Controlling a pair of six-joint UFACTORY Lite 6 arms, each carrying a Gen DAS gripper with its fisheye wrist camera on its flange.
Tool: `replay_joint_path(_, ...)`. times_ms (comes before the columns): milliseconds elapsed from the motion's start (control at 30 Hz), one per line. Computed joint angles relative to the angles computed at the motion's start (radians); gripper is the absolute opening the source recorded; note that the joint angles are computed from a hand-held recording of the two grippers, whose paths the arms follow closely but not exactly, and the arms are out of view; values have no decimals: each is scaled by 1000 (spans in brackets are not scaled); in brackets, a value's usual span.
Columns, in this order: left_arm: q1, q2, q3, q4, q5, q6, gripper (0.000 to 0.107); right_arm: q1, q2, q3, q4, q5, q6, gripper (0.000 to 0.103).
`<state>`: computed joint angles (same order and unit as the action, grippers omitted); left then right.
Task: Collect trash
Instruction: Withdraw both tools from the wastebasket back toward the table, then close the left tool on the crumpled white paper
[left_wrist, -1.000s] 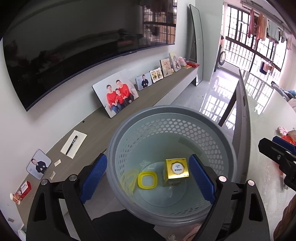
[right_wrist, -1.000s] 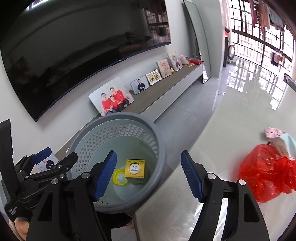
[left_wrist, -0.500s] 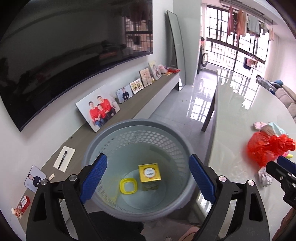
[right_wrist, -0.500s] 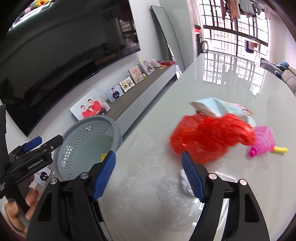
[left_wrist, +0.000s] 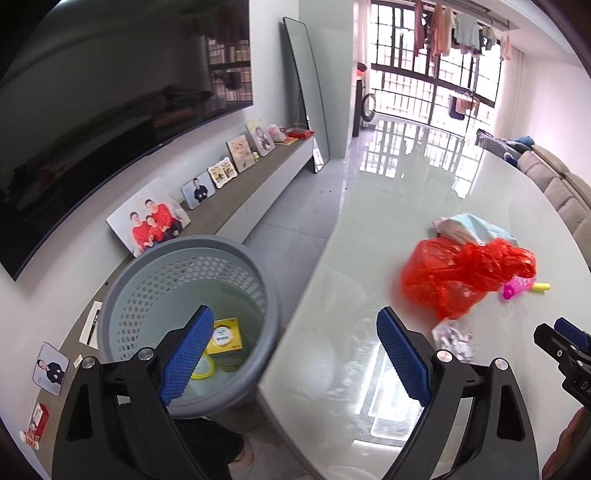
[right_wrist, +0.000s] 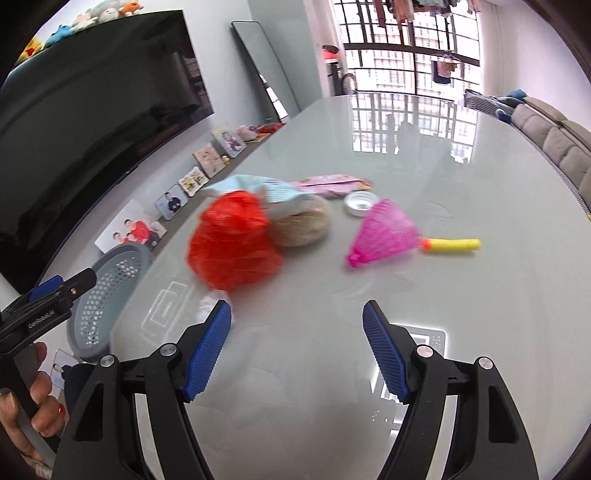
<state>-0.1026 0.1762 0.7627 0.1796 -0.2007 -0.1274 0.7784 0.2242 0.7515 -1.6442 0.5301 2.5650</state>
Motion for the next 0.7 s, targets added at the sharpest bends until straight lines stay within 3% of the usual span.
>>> replay_joint_path(133, -111, 14, -3, -311, -1, 256, 88, -49, -105, -145, -79, -4, 76, 71)
replay_joint_path(700, -396, 157, 55, -938, -52, 717, 88, -290, -341, -482, -469, -42, 317, 71)
